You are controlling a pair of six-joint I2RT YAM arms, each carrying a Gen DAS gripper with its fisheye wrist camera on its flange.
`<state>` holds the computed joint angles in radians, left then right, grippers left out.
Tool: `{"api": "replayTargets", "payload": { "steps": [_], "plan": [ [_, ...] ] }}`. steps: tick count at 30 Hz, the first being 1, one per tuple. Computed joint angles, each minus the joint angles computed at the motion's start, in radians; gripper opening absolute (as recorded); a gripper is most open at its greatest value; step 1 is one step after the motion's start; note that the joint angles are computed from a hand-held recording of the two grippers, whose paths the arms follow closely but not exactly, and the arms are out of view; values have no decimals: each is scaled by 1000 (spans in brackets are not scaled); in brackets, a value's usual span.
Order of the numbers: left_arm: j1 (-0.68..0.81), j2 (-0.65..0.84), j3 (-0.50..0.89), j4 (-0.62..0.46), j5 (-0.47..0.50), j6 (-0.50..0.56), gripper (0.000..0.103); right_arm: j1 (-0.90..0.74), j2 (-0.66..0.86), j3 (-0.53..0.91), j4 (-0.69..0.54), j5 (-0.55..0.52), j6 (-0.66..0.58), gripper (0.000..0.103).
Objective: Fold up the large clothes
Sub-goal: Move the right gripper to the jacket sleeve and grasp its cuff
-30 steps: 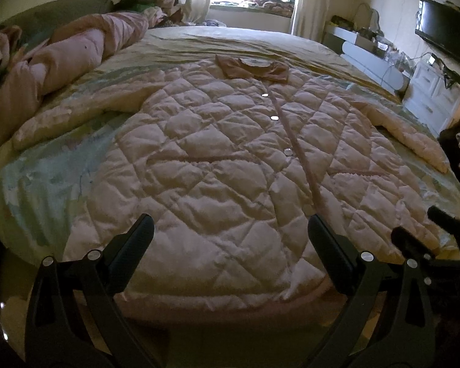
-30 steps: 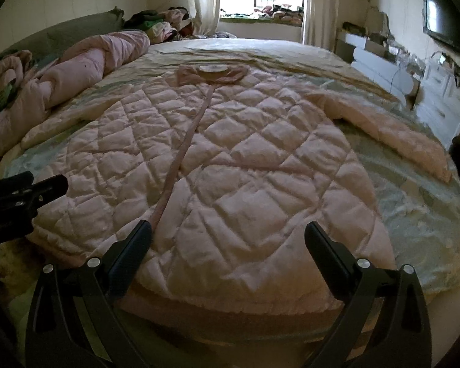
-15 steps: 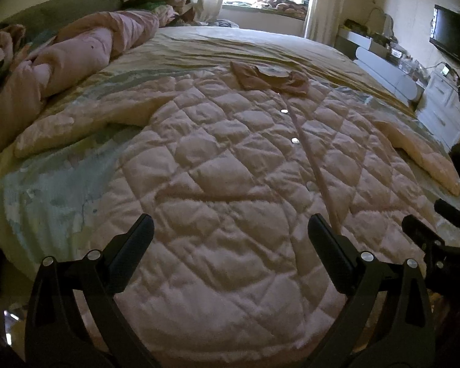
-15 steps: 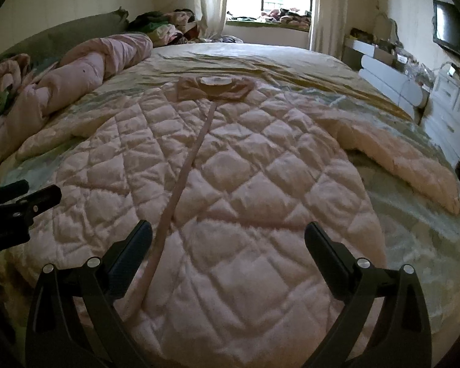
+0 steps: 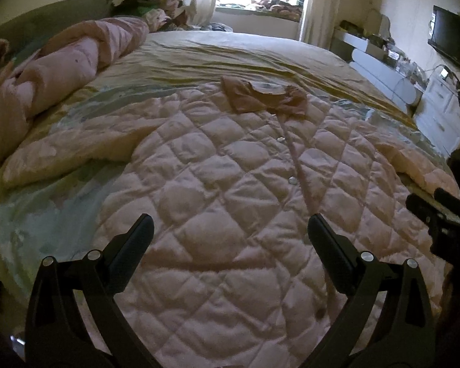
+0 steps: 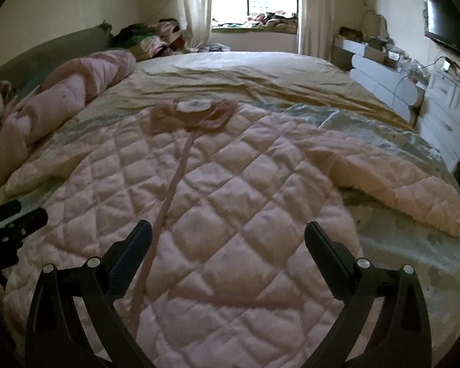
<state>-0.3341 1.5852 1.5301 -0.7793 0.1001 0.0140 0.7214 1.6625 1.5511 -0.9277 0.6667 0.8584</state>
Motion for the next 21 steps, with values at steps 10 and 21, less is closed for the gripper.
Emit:
{"api": "replayTargets", "payload": {
  "steps": [10, 21],
  "plan": [
    [-38, 169, 198, -66, -2, -10, 94, -137, -28, -35, 59, -34, -59, 99],
    [-82, 334, 421, -131, -14, -41, 94, -331, -115, -207, 155, -153, -25, 99]
  ]
}}
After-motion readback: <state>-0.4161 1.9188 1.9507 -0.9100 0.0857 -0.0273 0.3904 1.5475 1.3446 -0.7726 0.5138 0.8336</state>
